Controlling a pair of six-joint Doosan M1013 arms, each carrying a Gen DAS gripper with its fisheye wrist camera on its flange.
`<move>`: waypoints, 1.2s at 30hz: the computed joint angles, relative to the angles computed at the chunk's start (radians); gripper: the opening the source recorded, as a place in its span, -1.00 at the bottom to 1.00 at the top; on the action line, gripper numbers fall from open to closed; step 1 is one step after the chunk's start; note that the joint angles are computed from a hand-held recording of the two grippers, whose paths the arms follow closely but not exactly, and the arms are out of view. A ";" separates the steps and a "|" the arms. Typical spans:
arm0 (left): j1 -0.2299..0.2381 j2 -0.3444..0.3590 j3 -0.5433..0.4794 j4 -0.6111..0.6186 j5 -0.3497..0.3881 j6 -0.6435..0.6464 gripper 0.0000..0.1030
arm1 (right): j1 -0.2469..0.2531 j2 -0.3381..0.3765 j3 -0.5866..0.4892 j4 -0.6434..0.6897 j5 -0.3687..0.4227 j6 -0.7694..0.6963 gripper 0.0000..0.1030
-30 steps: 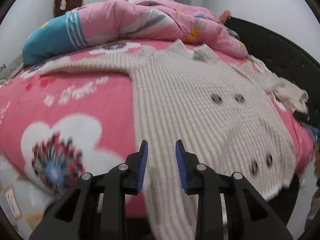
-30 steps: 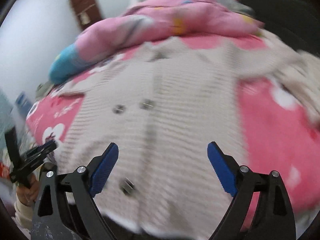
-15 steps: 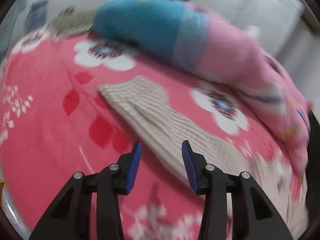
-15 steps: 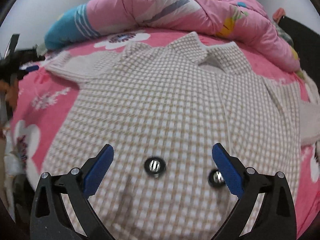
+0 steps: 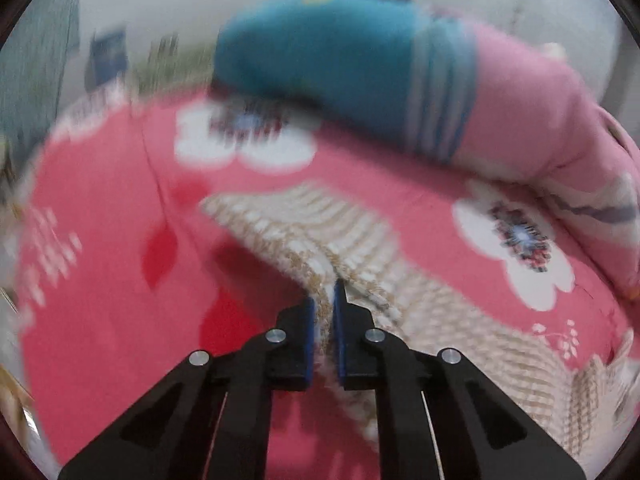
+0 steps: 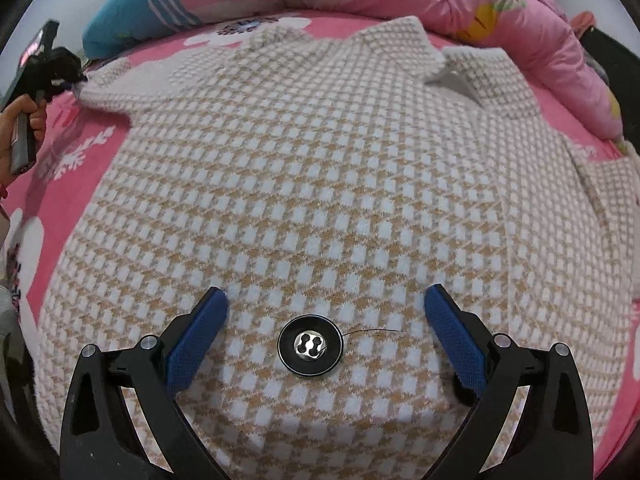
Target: Fold large clothes
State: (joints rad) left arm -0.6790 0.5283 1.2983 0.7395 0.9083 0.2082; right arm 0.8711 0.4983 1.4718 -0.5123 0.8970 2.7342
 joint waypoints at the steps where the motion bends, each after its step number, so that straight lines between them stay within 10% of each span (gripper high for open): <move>1: -0.026 -0.010 -0.002 0.067 0.003 0.003 -0.85 | -0.004 -0.001 -0.002 0.011 -0.010 0.006 0.84; 7: -0.203 -0.063 0.004 0.416 -0.056 0.091 -0.85 | -0.017 -0.095 0.108 0.027 -0.192 0.198 0.84; 14: -0.313 -0.062 -0.007 0.153 -0.222 0.406 -0.73 | 0.055 -0.200 0.215 -0.164 -0.113 0.439 0.84; 20: -0.331 -0.018 0.048 -0.262 -0.329 0.695 0.31 | 0.096 -0.256 0.288 -0.154 -0.034 0.527 0.84; 24: -0.334 -0.007 0.082 -0.369 -0.318 0.755 0.42 | 0.115 -0.298 0.339 -0.185 -0.070 0.621 0.84; 29: -0.293 -0.086 0.196 -0.538 -0.504 0.815 0.79 | 0.125 -0.326 0.356 -0.262 -0.074 0.675 0.84; 36: -0.250 -0.138 0.264 -0.672 -0.612 0.866 0.88 | 0.034 -0.363 0.392 -0.295 -0.392 0.706 0.84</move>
